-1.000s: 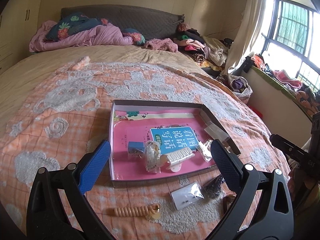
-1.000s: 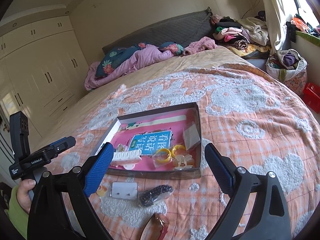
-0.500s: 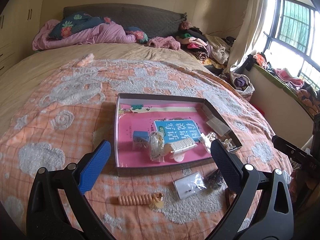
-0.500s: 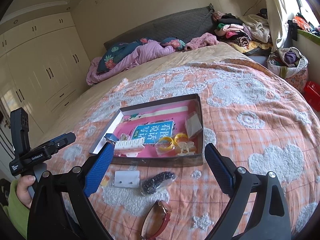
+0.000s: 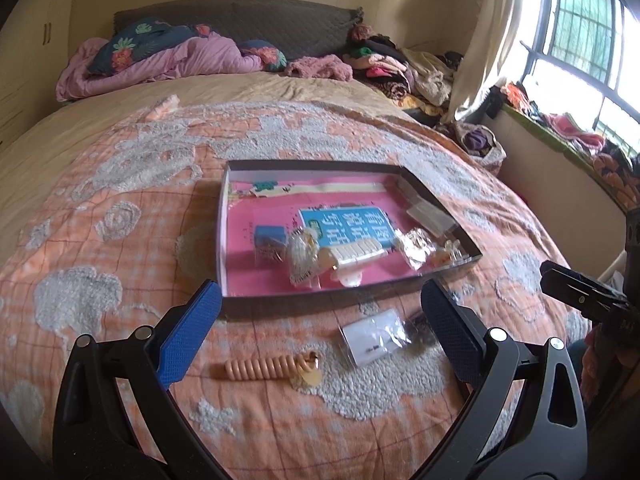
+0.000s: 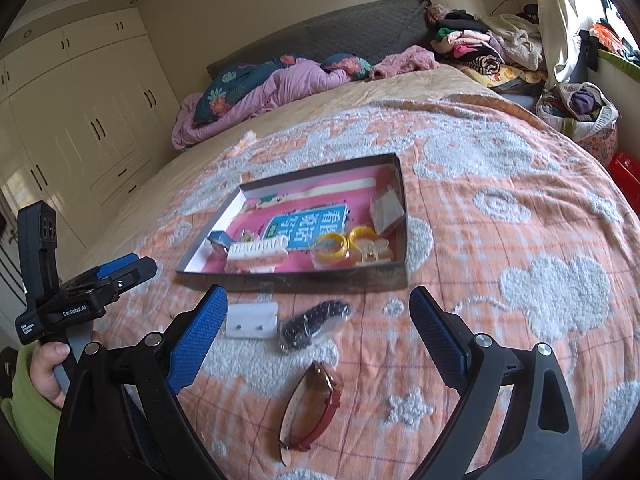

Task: Organize jewelry
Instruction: 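Withdraw both open tools from the box back over the remaining jewelry, then grasp the clear earring card packet with the left tool while the right tool grasps the red watch strap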

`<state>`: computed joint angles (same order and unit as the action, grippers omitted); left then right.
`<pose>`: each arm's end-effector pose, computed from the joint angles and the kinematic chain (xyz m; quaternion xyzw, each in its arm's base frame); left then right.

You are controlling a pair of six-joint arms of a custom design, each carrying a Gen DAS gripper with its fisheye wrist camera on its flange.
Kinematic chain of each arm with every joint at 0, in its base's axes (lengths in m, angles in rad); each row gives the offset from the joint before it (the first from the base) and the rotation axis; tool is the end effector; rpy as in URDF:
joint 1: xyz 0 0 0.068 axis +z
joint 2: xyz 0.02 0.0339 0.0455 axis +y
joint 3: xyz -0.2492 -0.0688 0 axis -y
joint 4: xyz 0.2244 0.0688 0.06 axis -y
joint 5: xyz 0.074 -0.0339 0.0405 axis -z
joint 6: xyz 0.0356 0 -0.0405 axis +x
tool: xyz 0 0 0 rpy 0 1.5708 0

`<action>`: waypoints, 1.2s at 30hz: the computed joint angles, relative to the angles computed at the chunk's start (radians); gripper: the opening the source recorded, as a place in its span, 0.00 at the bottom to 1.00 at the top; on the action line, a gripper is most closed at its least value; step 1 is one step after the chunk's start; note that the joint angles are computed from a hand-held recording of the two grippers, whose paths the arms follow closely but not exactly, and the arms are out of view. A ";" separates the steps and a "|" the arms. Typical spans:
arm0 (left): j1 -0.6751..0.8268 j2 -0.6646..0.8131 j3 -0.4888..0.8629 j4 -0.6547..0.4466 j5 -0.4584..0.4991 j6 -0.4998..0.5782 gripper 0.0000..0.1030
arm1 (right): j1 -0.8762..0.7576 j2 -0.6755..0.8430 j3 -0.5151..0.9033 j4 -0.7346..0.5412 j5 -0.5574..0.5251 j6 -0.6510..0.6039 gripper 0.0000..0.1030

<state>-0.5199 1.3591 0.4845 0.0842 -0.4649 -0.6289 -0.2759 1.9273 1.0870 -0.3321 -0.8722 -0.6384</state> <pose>0.2093 -0.1014 0.1482 -0.1365 0.8939 -0.0223 0.4265 0.3336 -0.0661 0.1306 -0.2424 0.8589 0.2924 0.3437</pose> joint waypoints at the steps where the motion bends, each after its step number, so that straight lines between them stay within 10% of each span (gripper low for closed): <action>1: -0.008 0.014 0.005 -0.004 -0.003 0.002 0.91 | -0.002 -0.001 -0.003 -0.003 0.002 -0.005 0.89; 36: -0.132 0.291 0.063 0.012 0.015 0.005 0.91 | 0.006 0.022 -0.117 -0.014 0.128 -0.123 0.89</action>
